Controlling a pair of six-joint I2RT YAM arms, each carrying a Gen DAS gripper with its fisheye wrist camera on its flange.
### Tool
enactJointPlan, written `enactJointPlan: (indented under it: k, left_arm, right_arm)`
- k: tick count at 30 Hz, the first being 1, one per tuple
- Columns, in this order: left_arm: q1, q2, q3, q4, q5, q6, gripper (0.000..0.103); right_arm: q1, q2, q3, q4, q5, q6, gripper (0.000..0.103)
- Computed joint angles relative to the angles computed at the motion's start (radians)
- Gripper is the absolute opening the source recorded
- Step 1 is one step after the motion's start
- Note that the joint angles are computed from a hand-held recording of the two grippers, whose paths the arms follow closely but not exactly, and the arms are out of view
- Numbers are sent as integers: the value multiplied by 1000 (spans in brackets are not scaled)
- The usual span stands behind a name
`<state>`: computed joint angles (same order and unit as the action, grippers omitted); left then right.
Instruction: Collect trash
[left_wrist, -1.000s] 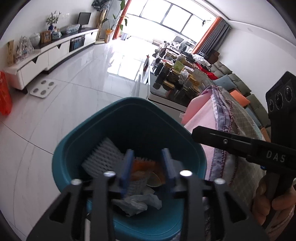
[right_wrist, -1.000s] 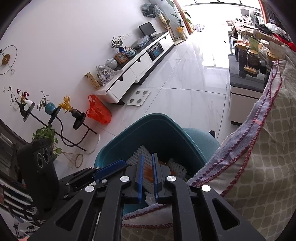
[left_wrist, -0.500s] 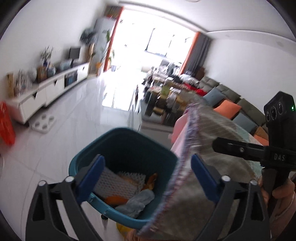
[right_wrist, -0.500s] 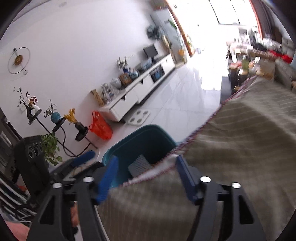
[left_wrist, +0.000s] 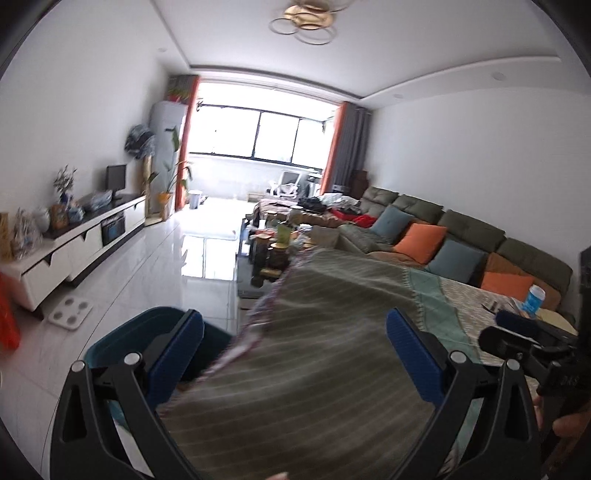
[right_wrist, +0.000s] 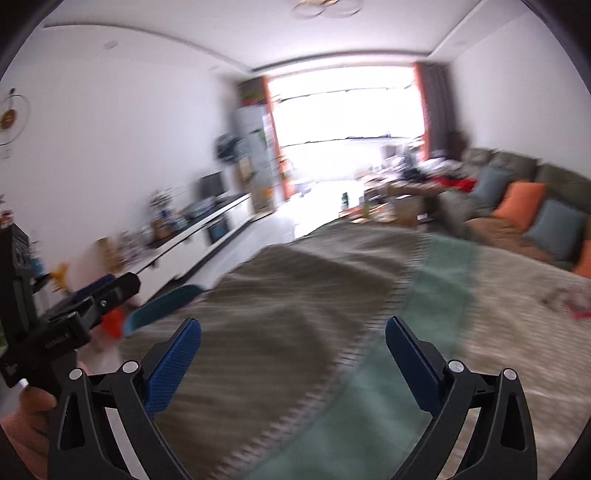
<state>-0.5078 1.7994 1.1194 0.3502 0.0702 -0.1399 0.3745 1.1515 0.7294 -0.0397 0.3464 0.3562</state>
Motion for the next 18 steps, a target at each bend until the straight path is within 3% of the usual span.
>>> enactJointPlan:
  k: [9,18]
  left_arm:
    - [-193,50,50,62,-170,50,100]
    - [-261,85,70,105,-223,36,100]
  right_arm:
    - [32,-282,-170,-103,332,86,99]
    - [138,-425,-226,-204,591,126,99]
